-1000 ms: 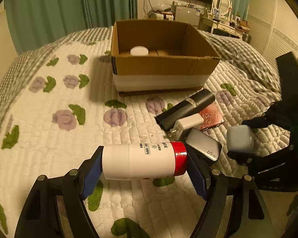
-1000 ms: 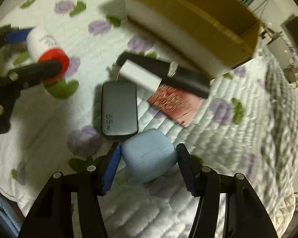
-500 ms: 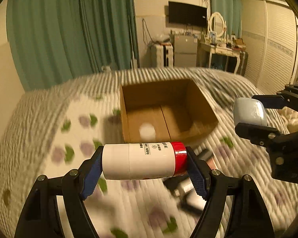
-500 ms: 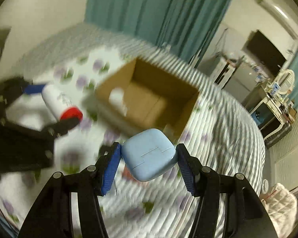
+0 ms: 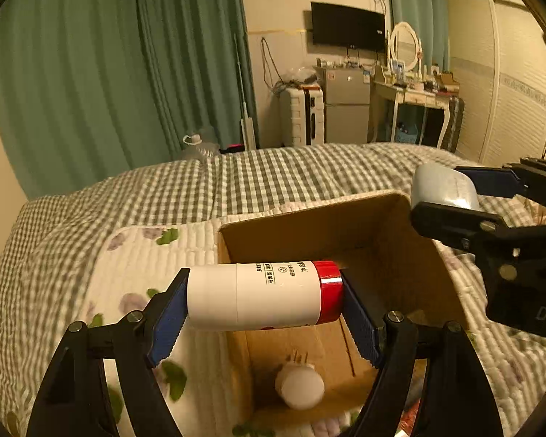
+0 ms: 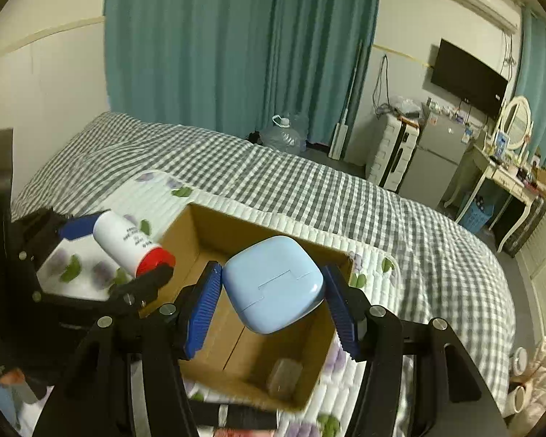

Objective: Organize rigid objects
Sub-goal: 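Grasp red-capped tube with left tool while right tool grasps blue earbud case, drop in box, then return both open tools to the remaining items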

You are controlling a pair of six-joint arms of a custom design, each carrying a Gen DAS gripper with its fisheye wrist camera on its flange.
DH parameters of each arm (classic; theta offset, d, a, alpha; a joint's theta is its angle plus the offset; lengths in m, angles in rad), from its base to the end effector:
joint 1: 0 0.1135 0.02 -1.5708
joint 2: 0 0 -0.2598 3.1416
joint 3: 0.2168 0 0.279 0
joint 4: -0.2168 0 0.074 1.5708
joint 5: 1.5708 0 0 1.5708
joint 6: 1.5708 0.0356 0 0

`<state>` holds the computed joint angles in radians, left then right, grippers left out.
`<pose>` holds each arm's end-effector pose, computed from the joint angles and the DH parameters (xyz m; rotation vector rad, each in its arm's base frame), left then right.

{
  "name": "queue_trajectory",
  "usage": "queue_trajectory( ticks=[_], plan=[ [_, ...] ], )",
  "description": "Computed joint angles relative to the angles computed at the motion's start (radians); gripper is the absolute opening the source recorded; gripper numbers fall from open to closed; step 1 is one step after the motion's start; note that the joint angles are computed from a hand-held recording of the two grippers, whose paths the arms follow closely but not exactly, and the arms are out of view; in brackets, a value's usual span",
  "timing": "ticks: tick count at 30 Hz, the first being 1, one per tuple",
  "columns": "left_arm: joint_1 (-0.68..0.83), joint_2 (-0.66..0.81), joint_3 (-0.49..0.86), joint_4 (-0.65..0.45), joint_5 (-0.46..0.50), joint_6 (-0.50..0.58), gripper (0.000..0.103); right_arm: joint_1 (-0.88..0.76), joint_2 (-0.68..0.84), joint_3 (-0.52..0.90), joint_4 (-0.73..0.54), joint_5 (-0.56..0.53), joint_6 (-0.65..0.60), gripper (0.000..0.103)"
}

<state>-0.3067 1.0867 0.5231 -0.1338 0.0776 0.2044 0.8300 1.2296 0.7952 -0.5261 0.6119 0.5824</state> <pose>0.2331 -0.0767 0.1783 0.6134 2.1852 -0.1421 0.1937 0.1815 0.2136 -0.0568 2.3068 -0.0825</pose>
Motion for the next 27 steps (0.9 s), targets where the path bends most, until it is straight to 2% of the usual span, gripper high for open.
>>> queue_trajectory(
  ticks=[4,7,9,13,15,16,17,19,22,27],
  plan=[
    [-0.019,0.191,0.038,0.118,-0.003,0.006,0.079,-0.127,0.076,-0.05,0.148,-0.105,-0.08,0.057],
    [-0.034,0.29,0.053,0.184,-0.038,0.018,0.079,-0.181,0.146,-0.078,0.237,-0.152,-0.087,0.057],
    [-0.054,0.305,0.033,0.239,-0.075,0.038,0.079,-0.205,0.174,-0.105,0.29,-0.182,-0.086,0.057],
    [-0.045,0.34,0.05,0.223,-0.027,0.038,0.079,-0.222,0.206,-0.134,0.358,-0.198,-0.095,0.057],
    [-0.053,0.33,0.035,0.238,-0.04,0.036,0.08,-0.225,0.183,-0.149,0.372,-0.205,-0.1,0.057],
    [-0.055,0.315,0.026,0.235,-0.042,0.032,0.08,-0.219,0.158,-0.158,0.368,-0.201,-0.097,0.059],
    [-0.052,0.301,0.024,0.22,-0.029,0.032,0.08,-0.212,0.138,-0.162,0.361,-0.185,-0.092,0.071],
    [-0.042,0.238,0.001,0.204,-0.003,0.036,0.082,-0.174,0.073,-0.171,0.333,-0.113,-0.076,0.085],
    [-0.044,0.076,-0.038,0.138,-0.013,0.032,0.084,-0.117,-0.03,-0.151,0.206,-0.046,-0.036,0.085],
    [-0.007,-0.266,-0.06,-0.132,0.014,0.026,0.084,0.077,-0.161,-0.069,-0.097,0.117,0.114,0.086]
  ],
)
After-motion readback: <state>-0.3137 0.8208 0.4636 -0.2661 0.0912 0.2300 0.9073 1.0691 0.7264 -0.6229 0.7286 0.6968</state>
